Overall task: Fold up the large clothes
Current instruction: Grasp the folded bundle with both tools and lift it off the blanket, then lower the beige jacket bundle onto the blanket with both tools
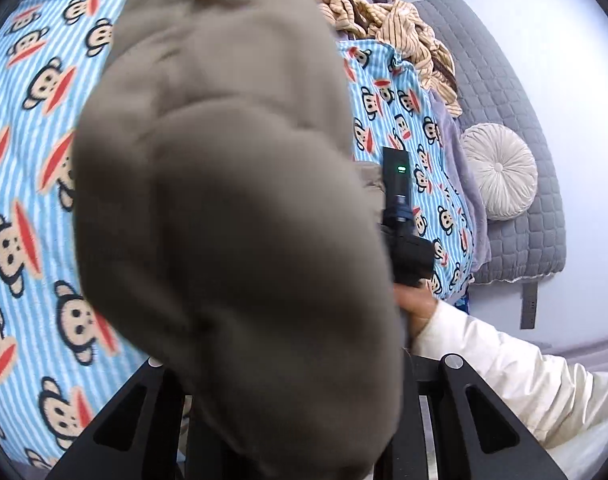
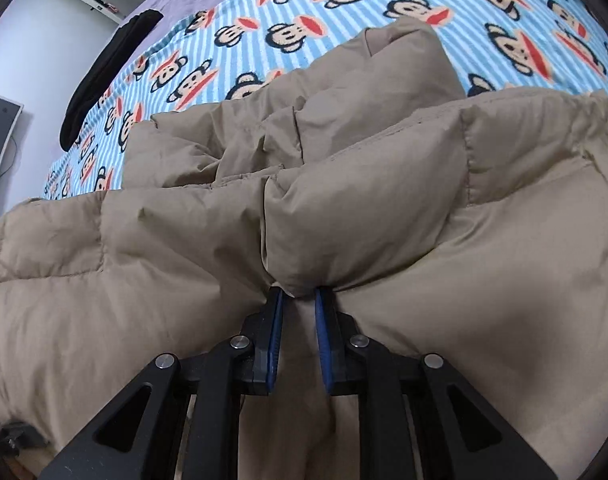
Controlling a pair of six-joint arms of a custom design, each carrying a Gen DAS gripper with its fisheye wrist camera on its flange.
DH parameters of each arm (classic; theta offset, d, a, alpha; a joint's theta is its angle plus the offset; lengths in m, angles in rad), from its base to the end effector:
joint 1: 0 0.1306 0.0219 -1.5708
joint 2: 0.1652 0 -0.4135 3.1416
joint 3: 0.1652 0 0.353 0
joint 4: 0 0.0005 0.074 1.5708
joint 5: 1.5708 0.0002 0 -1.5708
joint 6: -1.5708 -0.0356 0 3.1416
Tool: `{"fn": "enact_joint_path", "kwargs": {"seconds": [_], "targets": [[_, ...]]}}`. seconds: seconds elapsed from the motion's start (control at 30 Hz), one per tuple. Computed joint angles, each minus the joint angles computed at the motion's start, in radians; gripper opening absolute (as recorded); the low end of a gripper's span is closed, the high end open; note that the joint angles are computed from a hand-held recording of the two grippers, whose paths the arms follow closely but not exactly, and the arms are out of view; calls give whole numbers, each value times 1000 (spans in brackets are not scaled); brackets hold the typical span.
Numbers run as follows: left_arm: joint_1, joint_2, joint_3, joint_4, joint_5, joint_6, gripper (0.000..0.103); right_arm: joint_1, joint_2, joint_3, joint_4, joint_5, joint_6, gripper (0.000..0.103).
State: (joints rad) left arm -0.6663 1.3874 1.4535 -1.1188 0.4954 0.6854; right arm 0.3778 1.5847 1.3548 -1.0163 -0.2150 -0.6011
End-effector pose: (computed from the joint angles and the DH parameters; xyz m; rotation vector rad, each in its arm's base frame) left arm 0.3183 -0.2724 0.4758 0.1645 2.8635 -1.0390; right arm 0.4378 0.1814 0.3539 0.2735 2.9016 0.5018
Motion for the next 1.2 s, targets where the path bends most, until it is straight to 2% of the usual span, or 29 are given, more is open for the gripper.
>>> {"fn": "enact_joint_path", "kwargs": {"seconds": [0.13, 0.23, 0.3, 0.33, 0.4, 0.5, 0.57, 0.63, 0.67, 0.7, 0.73, 0.77, 0.8, 0.83, 0.93, 0.97, 1.03, 1.1, 1.13, 1.2], "targets": [[-80, 122, 174, -81, -33, 34, 29, -53, 12, -44, 59, -129, -3, 14], [-121, 209, 302, -125, -26, 1, 39, -89, 1, -53, 58, -213, -15, 14], [-144, 267, 379, -140, 5, -20, 69, -113, -41, -66, 49, -226, -25, 14], [-153, 297, 415, -150, 33, -32, 73, -130, -71, -80, 49, -236, -29, 18], [-168, 355, 473, -172, 85, -66, 73, -174, -149, -121, 46, -246, -30, 18], [-190, 436, 537, -155, 172, -83, 73, -252, -275, -196, 32, -235, -47, 19], [-209, 492, 582, -147, 189, -108, 73, -306, -352, -243, 3, -222, -57, 19], [-225, 550, 632, -158, 158, -109, 74, -358, -421, -285, -32, -215, -60, 20], [-234, 583, 666, -171, 143, -111, 80, -379, -451, -301, -51, -210, -61, 22], [-242, 611, 696, -178, 132, -104, 82, -404, -481, -313, -76, -209, -52, 24], [-249, 622, 698, -176, 114, -102, 82, -424, -513, -322, -106, -201, -45, 34], [-258, 640, 717, -176, 93, -103, 82, -437, -543, -326, -128, -189, -43, 52], [-262, 632, 686, -182, 74, -125, 82, -450, -575, -331, -142, -182, -43, 63], [-266, 645, 705, -193, 54, -134, 82, -464, -617, -337, -147, -186, -47, 77], [-290, 717, 840, -281, -23, -168, 82, -498, -716, -348, -133, -283, -38, 80], [-294, 761, 921, -323, -49, -176, 82, -485, -731, -346, -122, -313, -39, 82], [-297, 764, 955, -341, -103, -200, 82, -437, -739, -341, -111, -351, -27, 83], [-305, 735, 953, -307, -180, -222, 82, -378, -718, -331, -121, -313, -11, 83], [-306, 713, 936, -277, -228, -238, 82, -349, -699, -326, -118, -265, -14, 83], [-299, 613, 828, -196, -363, -273, 82, -296, -651, -314, -110, -139, -47, 83]]}}
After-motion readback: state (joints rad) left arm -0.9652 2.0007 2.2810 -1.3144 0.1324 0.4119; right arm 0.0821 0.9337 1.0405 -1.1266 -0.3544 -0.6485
